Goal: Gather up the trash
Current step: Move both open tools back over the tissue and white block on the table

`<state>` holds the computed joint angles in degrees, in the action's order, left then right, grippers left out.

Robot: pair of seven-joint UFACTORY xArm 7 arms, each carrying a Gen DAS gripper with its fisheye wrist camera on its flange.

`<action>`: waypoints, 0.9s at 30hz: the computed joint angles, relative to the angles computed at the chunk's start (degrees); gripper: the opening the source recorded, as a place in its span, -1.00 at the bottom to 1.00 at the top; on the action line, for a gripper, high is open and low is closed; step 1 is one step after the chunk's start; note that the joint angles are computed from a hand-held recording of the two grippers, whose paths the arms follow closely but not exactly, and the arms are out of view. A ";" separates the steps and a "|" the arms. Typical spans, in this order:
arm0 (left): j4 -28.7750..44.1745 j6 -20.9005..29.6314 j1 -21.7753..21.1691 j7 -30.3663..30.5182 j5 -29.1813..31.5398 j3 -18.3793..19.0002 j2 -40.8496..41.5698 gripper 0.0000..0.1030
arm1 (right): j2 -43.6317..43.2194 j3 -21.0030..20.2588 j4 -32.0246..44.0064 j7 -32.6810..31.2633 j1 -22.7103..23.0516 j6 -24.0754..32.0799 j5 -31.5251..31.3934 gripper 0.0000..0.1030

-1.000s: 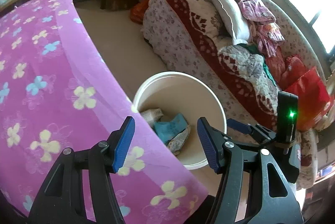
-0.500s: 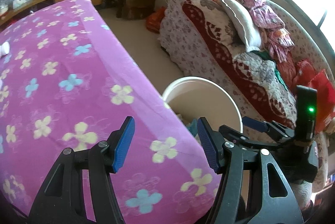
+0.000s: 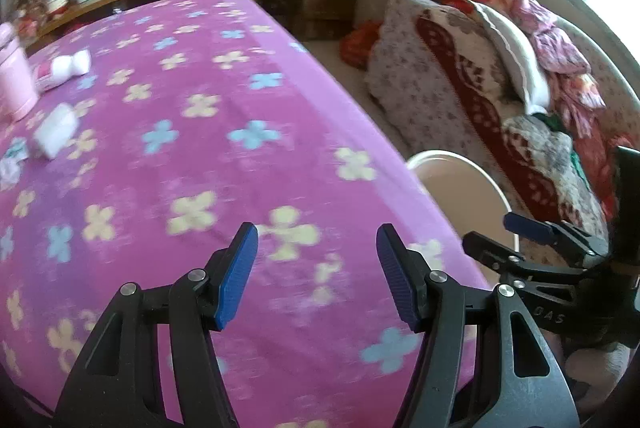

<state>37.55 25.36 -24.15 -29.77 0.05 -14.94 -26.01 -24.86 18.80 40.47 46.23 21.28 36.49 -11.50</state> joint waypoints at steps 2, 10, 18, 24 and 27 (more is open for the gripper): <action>-1.67 0.64 0.85 -0.19 0.24 0.70 -2.13 0.17 | 1.63 0.63 1.47 0.11 0.11 0.05 -0.45 0.39; -6.88 3.20 3.60 0.81 0.20 3.22 -9.09 0.17 | 9.25 2.35 8.21 2.62 1.76 -1.14 -3.64 0.40; -12.11 6.26 7.35 3.86 -0.42 6.79 -16.97 0.17 | 20.41 2.03 18.06 4.92 7.05 -1.10 -8.27 0.40; -15.51 8.93 12.65 7.42 -0.19 10.33 -22.24 0.17 | 27.75 -0.01 25.41 5.34 12.10 -0.03 -10.44 0.40; -16.80 9.62 15.55 9.49 -0.10 12.09 -24.06 0.17 | 31.51 -1.15 29.45 5.15 14.61 0.74 -11.04 0.41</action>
